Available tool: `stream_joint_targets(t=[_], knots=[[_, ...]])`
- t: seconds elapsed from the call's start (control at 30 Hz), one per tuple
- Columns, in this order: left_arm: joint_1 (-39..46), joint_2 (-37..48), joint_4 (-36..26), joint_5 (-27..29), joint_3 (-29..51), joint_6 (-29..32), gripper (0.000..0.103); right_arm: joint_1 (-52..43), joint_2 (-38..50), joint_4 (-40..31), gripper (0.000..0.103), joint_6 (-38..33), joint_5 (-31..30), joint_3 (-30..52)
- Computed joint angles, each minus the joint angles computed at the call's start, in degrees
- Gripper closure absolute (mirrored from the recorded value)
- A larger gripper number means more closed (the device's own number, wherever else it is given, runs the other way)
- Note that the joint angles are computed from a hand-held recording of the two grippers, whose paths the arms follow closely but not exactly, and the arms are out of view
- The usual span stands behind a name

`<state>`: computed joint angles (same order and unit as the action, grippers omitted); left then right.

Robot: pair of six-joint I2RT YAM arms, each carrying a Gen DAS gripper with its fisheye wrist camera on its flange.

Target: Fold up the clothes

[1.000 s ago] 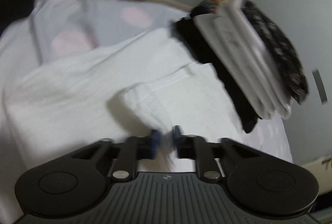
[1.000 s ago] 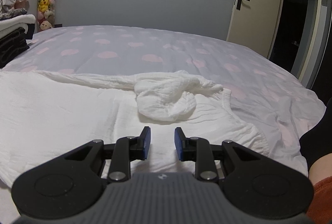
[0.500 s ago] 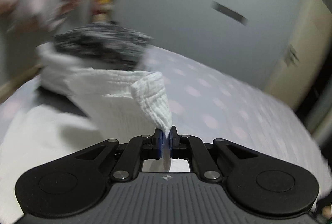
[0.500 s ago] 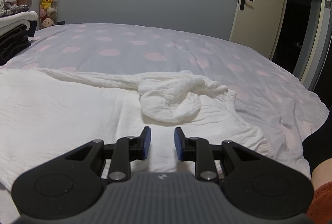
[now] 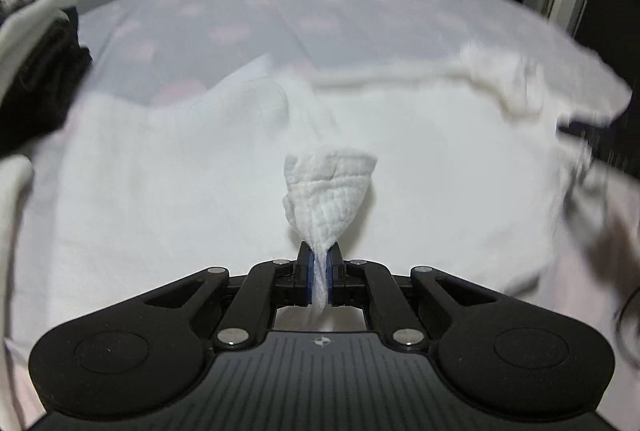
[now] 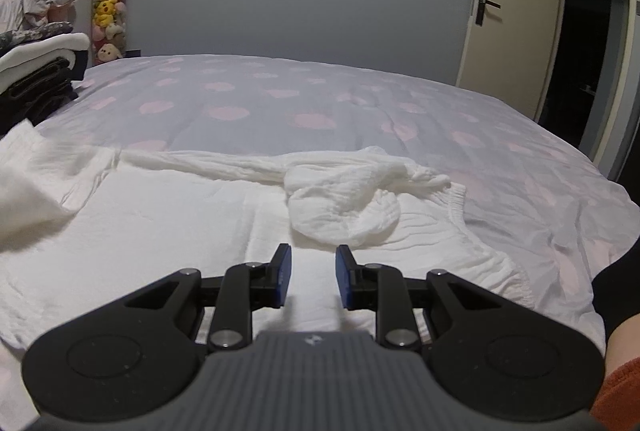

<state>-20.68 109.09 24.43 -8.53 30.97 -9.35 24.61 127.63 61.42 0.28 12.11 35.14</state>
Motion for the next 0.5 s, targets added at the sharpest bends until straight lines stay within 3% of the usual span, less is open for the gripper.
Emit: stream_joint_targets(t=[0.1, 0.2, 0.33, 0.5], knots=[[-1.64, 1.29, 3.84, -1.65, -1.49, 0.06, 0.092, 0.2, 0.03, -0.93, 0.076, 0.49, -0.87, 0.46], [-0.26, -1.23, 3.59, 2.89, -2.77, 1.69, 0.077, 0.36, -1.19, -2.73, 0.076, 1.81, -2.95, 0.17], [-0.95, -3.78, 5.71, 4.43, -6.75, 2.18, 0.073, 0.99, -4.6, -7.91, 0.078, 4.26, -6.62, -0.24], [-0.12, -10.95, 8.67, -1.3, -14.5, -0.9, 0.072, 2.73, -9.15, -16.09, 0.081, 7.9, -15.3, 1.42]])
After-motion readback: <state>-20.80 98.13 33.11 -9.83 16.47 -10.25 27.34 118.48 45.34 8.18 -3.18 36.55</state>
